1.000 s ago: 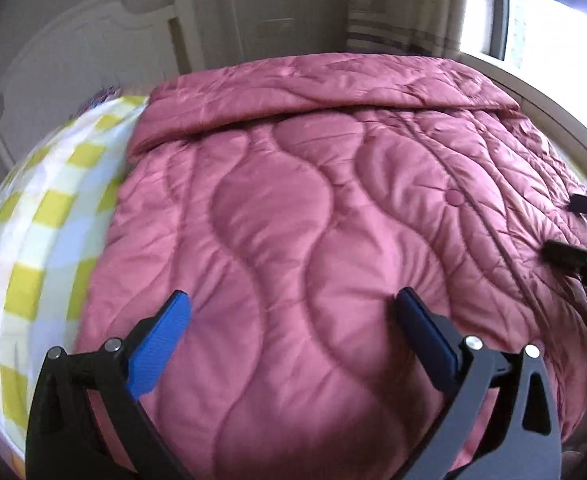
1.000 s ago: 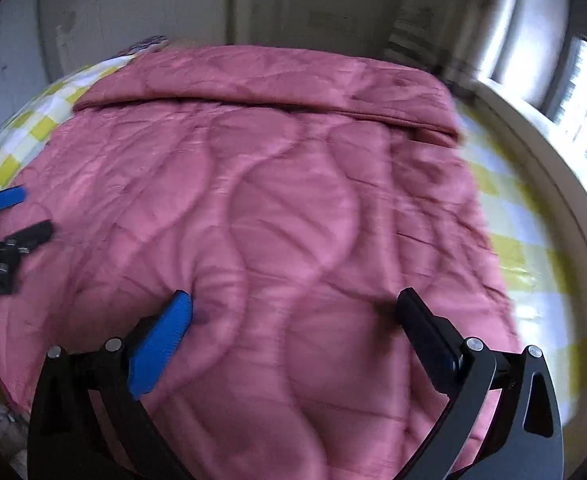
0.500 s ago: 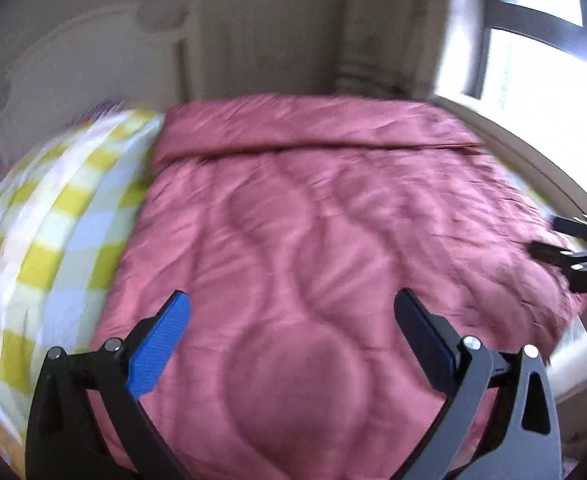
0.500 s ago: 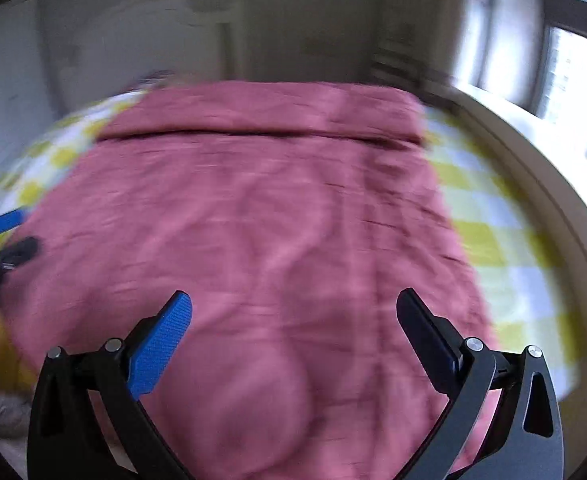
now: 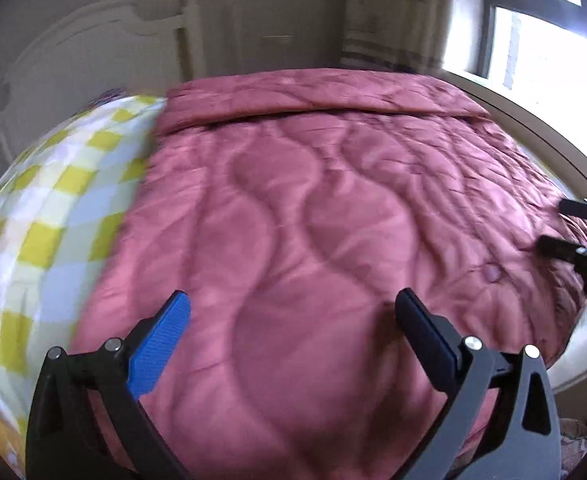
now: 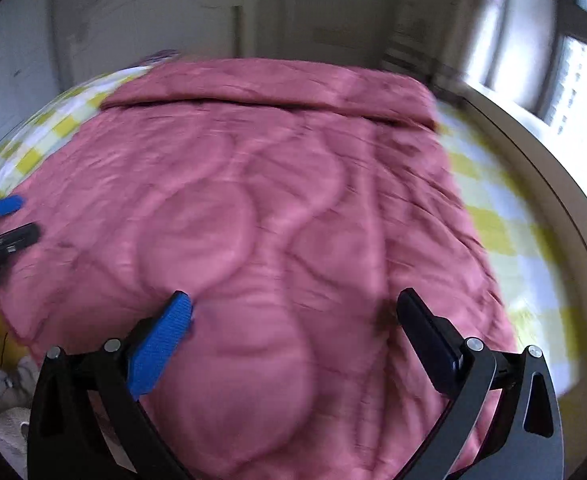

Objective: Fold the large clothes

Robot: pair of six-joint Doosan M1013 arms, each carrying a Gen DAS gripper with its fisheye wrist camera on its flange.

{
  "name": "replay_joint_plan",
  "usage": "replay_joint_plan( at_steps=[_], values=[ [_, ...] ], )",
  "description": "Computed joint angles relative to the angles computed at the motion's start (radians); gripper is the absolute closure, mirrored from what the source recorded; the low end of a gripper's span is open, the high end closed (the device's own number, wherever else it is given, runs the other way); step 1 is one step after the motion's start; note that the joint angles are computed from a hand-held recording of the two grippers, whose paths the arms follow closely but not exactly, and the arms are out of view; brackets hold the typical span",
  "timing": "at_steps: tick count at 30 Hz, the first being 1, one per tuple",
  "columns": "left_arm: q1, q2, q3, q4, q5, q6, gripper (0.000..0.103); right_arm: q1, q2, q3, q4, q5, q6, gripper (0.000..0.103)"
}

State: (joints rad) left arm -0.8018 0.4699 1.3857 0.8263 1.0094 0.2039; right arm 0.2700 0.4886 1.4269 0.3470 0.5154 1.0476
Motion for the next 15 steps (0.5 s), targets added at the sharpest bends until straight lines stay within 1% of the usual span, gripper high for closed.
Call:
replay_joint_plan(
  at_steps=[1, 2, 3, 4, 6, 7, 10, 12, 13, 14, 15],
  values=[
    [0.002, -0.009, 0.018, -0.007, 0.010, -0.013, 0.002, -0.009, 0.004, 0.001, 0.015, 0.010, 0.003, 0.005],
    [0.004, -0.015, 0.036, -0.009, 0.005, -0.028, 0.002, -0.024, 0.006, 0.007, 0.083, 0.015, -0.039, 0.004],
    [0.000, -0.031, 0.074, 0.039, -0.030, -0.080, 0.002, -0.031, 0.003, 0.019, 0.126, -0.003, -0.073, 0.004],
    [-0.006, -0.035, 0.084, 0.060, -0.025, -0.097, 0.002, -0.034, 0.000, 0.024, 0.120, -0.003, -0.071, 0.004],
    [-0.013, -0.040, 0.086, 0.066, -0.007, -0.095, 0.002, -0.035, -0.007, 0.023, 0.090, 0.005, -0.055, 0.005],
    [-0.015, -0.045, 0.087, 0.070, 0.000, -0.108, 0.002, -0.037, -0.014, 0.027, 0.077, -0.004, -0.047, 0.005],
    [-0.018, -0.076, 0.120, 0.137, 0.002, -0.233, 0.002, -0.050, -0.040, 0.058, 0.074, -0.078, -0.042, 0.005],
    [-0.007, -0.099, 0.146, 0.144, -0.005, -0.309, 0.002, -0.064, -0.043, 0.060, 0.016, -0.090, 0.032, 0.005],
    [-0.001, -0.105, 0.153, 0.134, -0.009, -0.323, 0.002, -0.075, -0.045, 0.063, -0.022, -0.093, 0.092, 0.005],
    [0.007, -0.113, 0.164, 0.117, -0.017, -0.337, 0.002, -0.086, -0.044, 0.064, -0.032, -0.087, 0.127, 0.005],
    [0.014, -0.117, 0.173, 0.097, -0.018, -0.345, 0.002, -0.103, -0.041, 0.064, -0.011, -0.070, 0.144, 0.005]
  ],
)
